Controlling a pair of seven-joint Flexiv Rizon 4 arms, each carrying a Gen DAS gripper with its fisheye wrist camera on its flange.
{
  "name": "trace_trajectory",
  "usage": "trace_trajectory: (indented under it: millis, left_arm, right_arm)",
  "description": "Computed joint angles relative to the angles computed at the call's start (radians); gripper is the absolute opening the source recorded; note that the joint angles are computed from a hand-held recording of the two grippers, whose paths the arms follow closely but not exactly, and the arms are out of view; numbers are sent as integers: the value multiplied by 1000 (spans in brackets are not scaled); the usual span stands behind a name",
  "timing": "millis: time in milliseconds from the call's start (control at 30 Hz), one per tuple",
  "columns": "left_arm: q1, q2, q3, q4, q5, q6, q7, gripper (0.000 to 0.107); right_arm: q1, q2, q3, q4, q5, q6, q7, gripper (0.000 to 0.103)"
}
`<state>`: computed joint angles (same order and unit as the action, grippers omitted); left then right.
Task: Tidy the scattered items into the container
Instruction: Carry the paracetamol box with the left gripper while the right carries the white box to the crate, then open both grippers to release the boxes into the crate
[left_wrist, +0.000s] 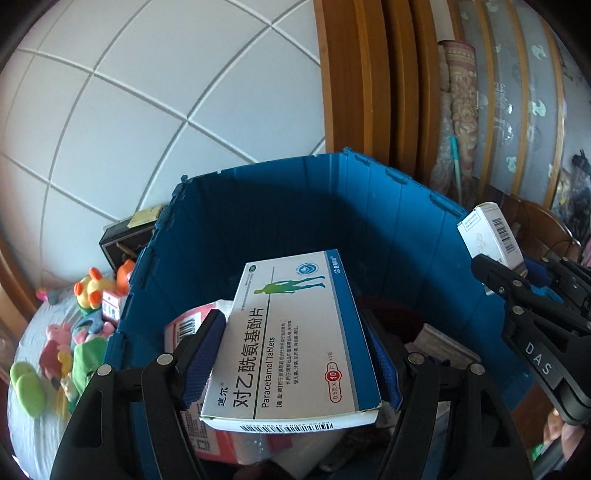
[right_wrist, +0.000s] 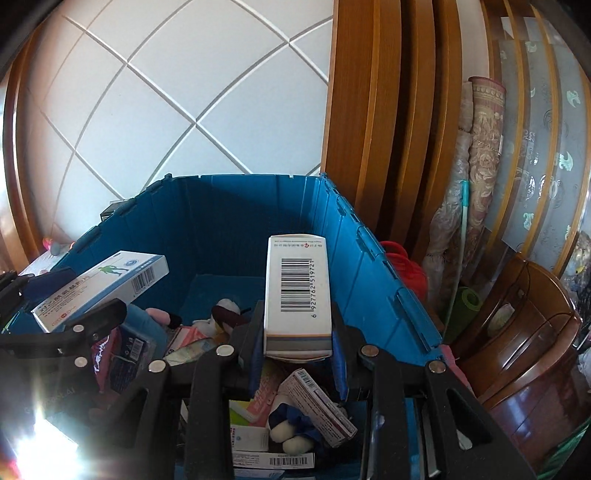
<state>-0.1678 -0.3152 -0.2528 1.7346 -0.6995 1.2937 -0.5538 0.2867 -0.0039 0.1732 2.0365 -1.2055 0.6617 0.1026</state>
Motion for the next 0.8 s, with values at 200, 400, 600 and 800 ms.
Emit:
trace_trajectory:
  millis: [200,400,600,800]
  left_arm:
    - [-11,-16,14,-17,45,-11,-48,73]
    - [-6,-20,17,-29,59,-27,-75,83]
    - [-3,-19,20,-27,75,-27,-91,84]
    - [16,10,1,6,16,-20,-43,84]
  right_arm:
    - [-9,-12,-10,-6,-12,20,-3,29]
    - [-9,-8,-9,-7,4,-11,-2,34]
    - [-4,13,3,5,9,-53,11,63]
    - [6,27,20,7,21,-90,21,77]
